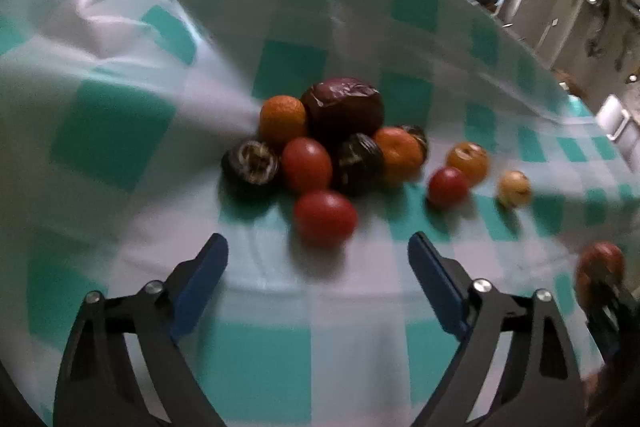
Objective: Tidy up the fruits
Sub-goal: 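Grasp a red tomato with the left gripper while the right gripper holds the brown fruit, then carry the tomato and brown fruit into the white bin and release both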
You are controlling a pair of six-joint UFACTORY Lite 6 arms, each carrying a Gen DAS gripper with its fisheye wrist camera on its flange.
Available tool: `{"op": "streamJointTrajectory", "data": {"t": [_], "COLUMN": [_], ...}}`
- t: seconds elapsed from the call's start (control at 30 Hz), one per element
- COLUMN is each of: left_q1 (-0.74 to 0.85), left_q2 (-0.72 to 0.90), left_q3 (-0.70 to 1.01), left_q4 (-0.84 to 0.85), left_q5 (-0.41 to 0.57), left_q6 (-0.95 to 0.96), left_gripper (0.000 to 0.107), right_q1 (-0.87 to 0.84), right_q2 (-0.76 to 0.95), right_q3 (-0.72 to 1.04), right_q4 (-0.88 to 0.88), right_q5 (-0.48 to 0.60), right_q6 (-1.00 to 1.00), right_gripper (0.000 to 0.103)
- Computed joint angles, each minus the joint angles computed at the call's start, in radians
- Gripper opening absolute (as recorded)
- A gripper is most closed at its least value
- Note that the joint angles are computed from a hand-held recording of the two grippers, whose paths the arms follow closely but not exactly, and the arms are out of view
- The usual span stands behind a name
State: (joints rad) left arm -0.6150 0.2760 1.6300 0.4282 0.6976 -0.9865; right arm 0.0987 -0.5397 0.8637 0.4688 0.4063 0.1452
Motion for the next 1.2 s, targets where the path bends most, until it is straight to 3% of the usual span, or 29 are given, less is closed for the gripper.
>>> {"op": "streamJointTrajectory", "data": {"t": [0.1, 0.13, 0.2, 0.47, 0.57, 1.2], "left_q1": [0.008, 0.002, -0.019, -0.145, -0.15, -0.119], "left_q2": [0.128, 0.151, 0.143, -0.344, -0.461, -0.427], "left_q3": [0.161, 0.189, 0.176, -0.407, -0.525, -0.492], "left_q4": [-0.016, -0.009, 0.02, 0.241, 0.295, 0.235], "left_q5": [0.089, 0.109, 0.111, -0.114, -0.165, -0.217], "left_q6": [0.063, 0.072, 0.065, -0.328, -0.438, -0.375], "left_gripper": [0.066, 0.052, 0.036, 0.035, 0.035, 0.036], "right_q1": [-0.002, -0.001, -0.005, -0.008, -0.006, -0.001], "right_q2": [-0.005, -0.006, -0.008, -0.009, -0.009, 0.023], "right_q3": [-0.005, -0.006, -0.008, -0.009, -0.009, 0.023], "right_q4": [0.013, 0.014, 0.031, 0.047, 0.039, -0.024], "right_q5": [-0.004, -0.006, -0.006, -0.007, -0.008, 0.038], "right_q6": [-0.01, -0.01, -0.027, -0.044, -0.034, 0.011], "right_gripper": [0.061, 0.061, 0.061, 0.061, 0.061, 0.061]}}
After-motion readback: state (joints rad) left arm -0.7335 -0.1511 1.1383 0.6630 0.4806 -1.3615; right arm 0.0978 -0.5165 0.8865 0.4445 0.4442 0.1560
